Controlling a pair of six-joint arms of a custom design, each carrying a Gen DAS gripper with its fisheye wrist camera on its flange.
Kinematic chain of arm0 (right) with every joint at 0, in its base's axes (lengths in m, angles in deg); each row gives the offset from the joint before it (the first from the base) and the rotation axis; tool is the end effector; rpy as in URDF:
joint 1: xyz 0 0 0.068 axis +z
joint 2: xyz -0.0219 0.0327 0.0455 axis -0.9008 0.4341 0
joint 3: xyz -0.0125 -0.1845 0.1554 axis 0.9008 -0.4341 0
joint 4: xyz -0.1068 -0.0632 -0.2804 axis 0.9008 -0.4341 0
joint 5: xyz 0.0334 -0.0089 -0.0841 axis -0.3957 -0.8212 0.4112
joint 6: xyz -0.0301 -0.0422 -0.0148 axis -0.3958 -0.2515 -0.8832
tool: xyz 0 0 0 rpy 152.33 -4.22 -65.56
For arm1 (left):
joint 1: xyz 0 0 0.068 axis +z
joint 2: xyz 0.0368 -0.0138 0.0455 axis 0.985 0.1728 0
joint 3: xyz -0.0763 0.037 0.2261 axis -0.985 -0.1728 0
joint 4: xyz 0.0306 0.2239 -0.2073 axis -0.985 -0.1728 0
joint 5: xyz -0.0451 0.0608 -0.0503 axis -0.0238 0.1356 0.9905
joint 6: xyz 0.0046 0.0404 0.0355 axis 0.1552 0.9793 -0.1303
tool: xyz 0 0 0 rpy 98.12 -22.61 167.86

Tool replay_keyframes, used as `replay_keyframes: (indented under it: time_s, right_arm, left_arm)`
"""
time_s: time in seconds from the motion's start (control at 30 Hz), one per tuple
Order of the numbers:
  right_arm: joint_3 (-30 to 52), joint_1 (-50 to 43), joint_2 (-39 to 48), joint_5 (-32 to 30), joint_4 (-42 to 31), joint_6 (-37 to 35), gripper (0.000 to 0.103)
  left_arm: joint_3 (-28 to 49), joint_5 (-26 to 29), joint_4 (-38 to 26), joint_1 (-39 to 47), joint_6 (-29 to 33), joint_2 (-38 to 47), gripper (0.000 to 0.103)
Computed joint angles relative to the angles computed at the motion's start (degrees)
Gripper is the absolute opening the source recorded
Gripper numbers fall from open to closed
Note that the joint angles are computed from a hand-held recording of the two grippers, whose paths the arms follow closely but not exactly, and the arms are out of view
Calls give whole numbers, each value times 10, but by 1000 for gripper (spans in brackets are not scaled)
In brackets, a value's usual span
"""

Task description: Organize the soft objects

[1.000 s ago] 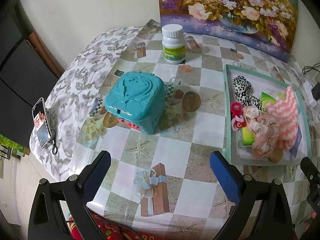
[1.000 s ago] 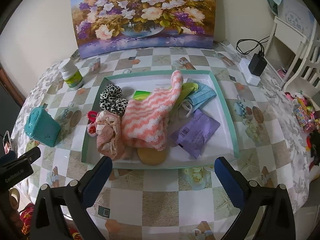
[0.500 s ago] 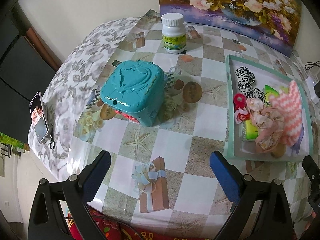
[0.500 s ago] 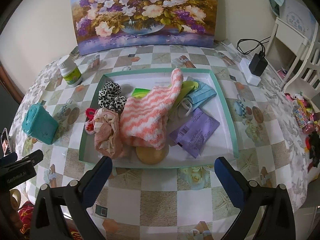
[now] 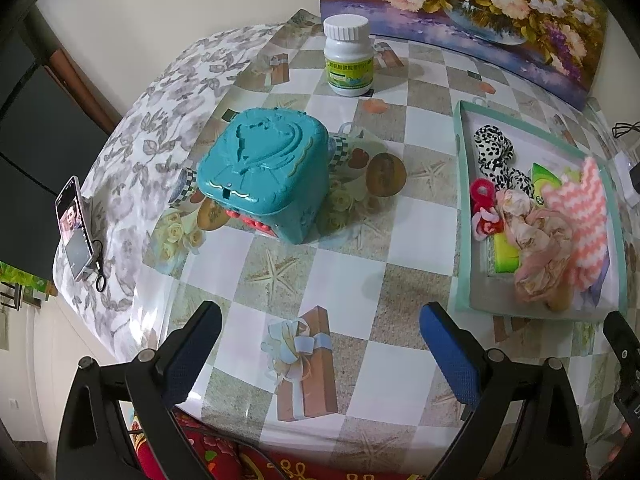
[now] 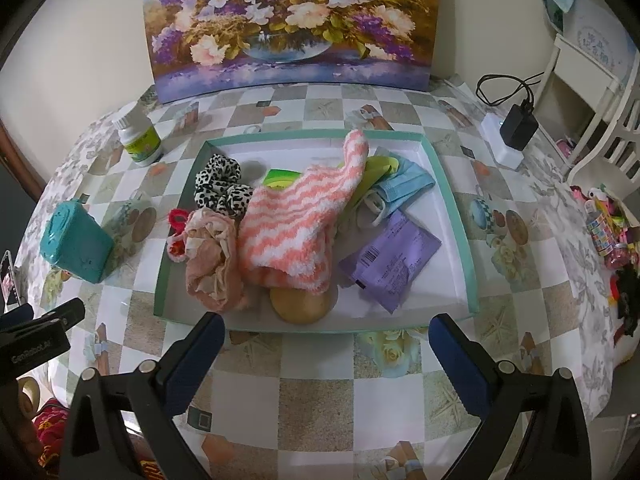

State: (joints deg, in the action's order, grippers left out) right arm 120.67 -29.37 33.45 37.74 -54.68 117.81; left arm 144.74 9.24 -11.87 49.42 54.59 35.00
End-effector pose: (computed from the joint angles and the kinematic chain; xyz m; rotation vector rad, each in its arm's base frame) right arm 0.2155 0.1330 0.1154 0.7614 2.6209 -0.2102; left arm 0.3528 -0.2020 0.0896 0.4729 2.7854 0.0850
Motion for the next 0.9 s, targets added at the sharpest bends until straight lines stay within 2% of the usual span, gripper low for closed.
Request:
replay_keyframes:
  time_s: [0.9]
  right_arm:
    - [0, -6, 8, -10, 0, 2, 103]
  left_arm:
    - [13, 9, -16, 4, -11, 12, 99]
